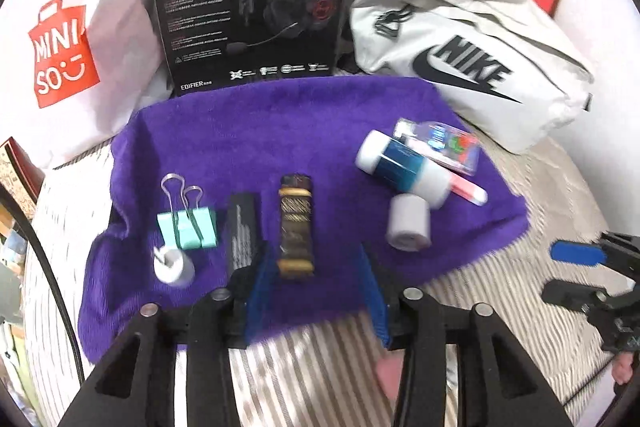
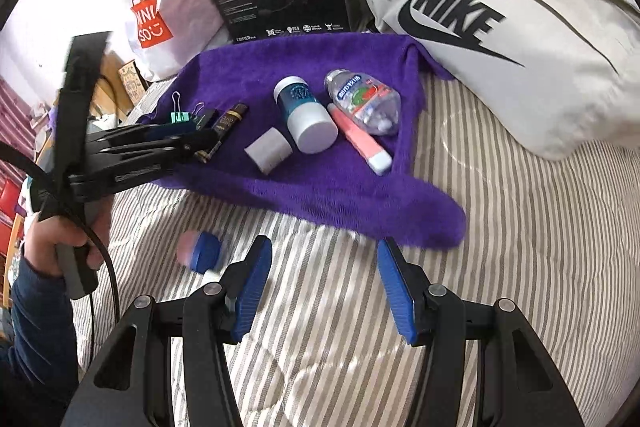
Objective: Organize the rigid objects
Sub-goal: 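Grasp the pink-and-blue cylinder with the left tool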
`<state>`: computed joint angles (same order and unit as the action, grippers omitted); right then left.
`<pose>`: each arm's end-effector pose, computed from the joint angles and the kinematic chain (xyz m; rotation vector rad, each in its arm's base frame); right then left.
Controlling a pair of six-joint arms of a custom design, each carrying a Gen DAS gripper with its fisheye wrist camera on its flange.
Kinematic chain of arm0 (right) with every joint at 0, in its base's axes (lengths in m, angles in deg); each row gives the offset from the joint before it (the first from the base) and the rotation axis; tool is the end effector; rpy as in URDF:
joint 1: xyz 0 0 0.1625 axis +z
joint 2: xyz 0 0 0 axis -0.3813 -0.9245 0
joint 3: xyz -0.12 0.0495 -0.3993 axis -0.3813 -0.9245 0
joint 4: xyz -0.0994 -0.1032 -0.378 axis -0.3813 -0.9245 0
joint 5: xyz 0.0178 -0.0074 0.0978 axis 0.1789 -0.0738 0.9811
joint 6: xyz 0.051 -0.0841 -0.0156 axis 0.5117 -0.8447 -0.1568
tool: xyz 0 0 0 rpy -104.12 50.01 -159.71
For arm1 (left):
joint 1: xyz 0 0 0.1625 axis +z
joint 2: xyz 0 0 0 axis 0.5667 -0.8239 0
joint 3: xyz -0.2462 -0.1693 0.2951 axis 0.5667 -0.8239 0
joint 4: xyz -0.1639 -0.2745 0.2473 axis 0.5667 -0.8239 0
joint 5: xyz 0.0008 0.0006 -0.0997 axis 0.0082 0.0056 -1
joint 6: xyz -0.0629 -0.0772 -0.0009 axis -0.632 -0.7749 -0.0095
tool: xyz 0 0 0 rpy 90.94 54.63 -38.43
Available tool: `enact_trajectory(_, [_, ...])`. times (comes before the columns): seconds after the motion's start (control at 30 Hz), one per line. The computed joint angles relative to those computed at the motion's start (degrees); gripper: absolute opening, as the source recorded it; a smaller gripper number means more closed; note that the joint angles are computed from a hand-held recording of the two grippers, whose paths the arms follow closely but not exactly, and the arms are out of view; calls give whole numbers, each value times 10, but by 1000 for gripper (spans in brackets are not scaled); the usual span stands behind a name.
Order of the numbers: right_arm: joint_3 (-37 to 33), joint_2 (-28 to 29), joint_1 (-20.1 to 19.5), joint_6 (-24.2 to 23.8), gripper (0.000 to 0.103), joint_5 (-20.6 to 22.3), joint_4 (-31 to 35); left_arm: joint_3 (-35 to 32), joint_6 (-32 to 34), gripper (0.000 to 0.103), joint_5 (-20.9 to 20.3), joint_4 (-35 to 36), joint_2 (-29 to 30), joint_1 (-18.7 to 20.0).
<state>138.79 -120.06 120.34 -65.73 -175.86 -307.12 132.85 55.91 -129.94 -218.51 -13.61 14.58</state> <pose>0.1268 -0.3231 0.0755 0.1675 -2.5144 0.6609 -0.1232 -0.4302 0.0785 0.8762 2.4495 -0.4546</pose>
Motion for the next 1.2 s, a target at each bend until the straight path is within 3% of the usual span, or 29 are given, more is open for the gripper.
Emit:
enact_trajectory(0.37, [55,24,6,17,55,-4,-101,88,-82,44,-6,-3,-30,-58])
enact_trajectory(0.57, [78,47,6,28,55,-4,-136,94,-96,44,-19,-21,8,-57])
enact_trajectory(0.77, [100,70,2,36,55,-4,-184,97,-107,43,6,-51,48,-59])
enact_trajectory(0.83, [104,77,2,36,55,-3,-195,104,-101,43,7,-73,52,-58])
enact_trajectory(0.9, [106,84,1,37,55,-1,-204,109,-95,37,9,-88,53,-55])
enact_trajectory(1.2, [94,110,-3,31,55,14,-206,119,-83,37,29,-102,55,-56])
